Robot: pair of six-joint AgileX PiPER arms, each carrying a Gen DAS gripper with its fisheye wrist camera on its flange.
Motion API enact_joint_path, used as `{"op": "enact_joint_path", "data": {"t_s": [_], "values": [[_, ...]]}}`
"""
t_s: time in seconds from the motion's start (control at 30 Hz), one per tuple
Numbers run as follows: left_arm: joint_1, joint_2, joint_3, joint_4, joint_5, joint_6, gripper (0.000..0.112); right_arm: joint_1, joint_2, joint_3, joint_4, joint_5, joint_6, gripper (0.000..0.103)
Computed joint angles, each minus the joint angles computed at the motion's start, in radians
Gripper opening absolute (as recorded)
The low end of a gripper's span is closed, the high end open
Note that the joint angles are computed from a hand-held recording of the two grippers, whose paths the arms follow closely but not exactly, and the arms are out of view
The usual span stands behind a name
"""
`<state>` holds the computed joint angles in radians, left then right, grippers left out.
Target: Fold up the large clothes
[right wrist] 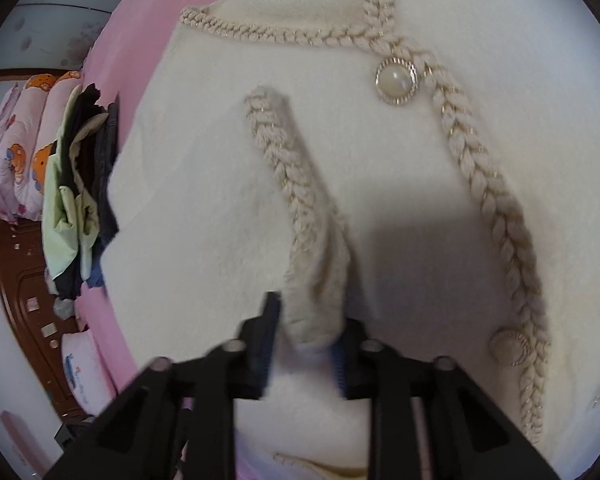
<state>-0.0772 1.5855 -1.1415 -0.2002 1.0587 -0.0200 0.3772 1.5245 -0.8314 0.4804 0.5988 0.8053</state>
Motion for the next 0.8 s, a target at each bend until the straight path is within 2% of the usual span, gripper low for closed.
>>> {"op": "enact_joint_path", "data": {"t_s": [0.3, 0.4, 0.53, 0.6, 0.7, 0.8], "values": [[-0.017, 0.011, 0.083, 0.027, -0.086, -0.04, 0.084, -0.019, -0.076, -0.071, -0.175, 0.057, 0.089, 0.012], [-0.032, 0.023, 0.08, 0.04, -0.122, -0.071, 0.084, -0.052, -0.112, -0.124, -0.25, 0.113, 0.091, 0.012], [0.008, 0.02, 0.083, 0.003, -0.156, -0.031, 0.084, -0.108, -0.155, -0.21, -0.35, 0.206, 0.063, 0.012], [0.021, 0.021, 0.08, -0.016, -0.169, -0.017, 0.08, -0.144, -0.173, -0.241, -0.37, 0.238, 0.038, 0.012], [0.053, 0.023, 0.085, -0.035, -0.202, 0.01, 0.062, -0.198, -0.207, -0.269, -0.389, 0.283, -0.008, 0.012], [0.064, 0.021, 0.092, -0.042, -0.214, 0.0, 0.051, -0.245, -0.227, -0.287, -0.396, 0.321, -0.059, 0.012]]}}
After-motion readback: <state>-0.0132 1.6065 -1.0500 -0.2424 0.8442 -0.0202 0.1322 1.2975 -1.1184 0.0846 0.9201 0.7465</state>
